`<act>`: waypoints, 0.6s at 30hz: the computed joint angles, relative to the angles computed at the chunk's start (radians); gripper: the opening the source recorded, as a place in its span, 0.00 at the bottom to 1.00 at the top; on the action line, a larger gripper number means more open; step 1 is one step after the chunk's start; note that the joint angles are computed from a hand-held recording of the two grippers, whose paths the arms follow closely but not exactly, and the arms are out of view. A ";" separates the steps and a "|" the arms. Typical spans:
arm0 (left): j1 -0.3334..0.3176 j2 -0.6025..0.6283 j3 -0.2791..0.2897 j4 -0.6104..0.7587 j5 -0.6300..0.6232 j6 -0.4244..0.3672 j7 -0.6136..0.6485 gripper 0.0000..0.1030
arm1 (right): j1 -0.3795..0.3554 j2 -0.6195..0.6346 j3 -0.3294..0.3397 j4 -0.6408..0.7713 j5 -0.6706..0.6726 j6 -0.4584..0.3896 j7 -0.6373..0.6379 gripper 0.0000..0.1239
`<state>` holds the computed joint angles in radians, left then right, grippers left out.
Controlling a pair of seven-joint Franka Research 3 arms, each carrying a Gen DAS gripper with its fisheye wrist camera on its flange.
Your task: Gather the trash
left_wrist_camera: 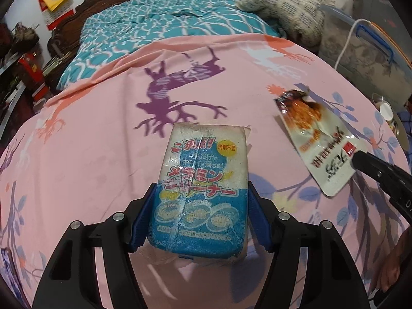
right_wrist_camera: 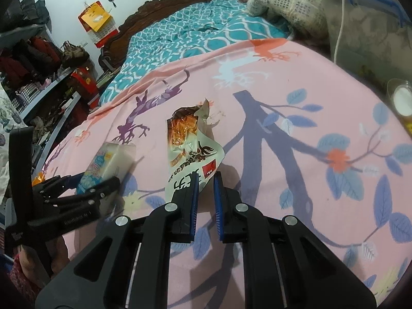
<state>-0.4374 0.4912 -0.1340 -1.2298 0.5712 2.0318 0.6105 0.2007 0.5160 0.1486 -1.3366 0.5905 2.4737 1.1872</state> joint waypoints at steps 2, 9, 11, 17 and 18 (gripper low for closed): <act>0.002 -0.028 0.004 -0.039 0.010 0.015 -0.023 0.63 | -0.013 -0.003 0.009 -0.006 0.027 -0.004 -0.004 0.14; 0.005 -0.074 0.003 -0.096 0.075 0.052 -0.074 0.85 | -0.055 0.010 0.023 0.005 0.125 -0.032 0.013 0.37; 0.008 -0.074 0.001 -0.096 0.082 0.055 -0.073 0.85 | -0.060 -0.002 0.029 -0.019 0.161 0.017 0.001 0.63; 0.033 -0.063 -0.003 -0.087 0.050 0.070 -0.064 0.85 | -0.044 0.079 0.015 0.117 0.107 -0.065 0.054 0.61; 0.035 -0.062 -0.002 -0.088 0.047 0.073 -0.063 0.85 | -0.033 0.103 0.009 0.157 0.081 -0.082 0.066 0.61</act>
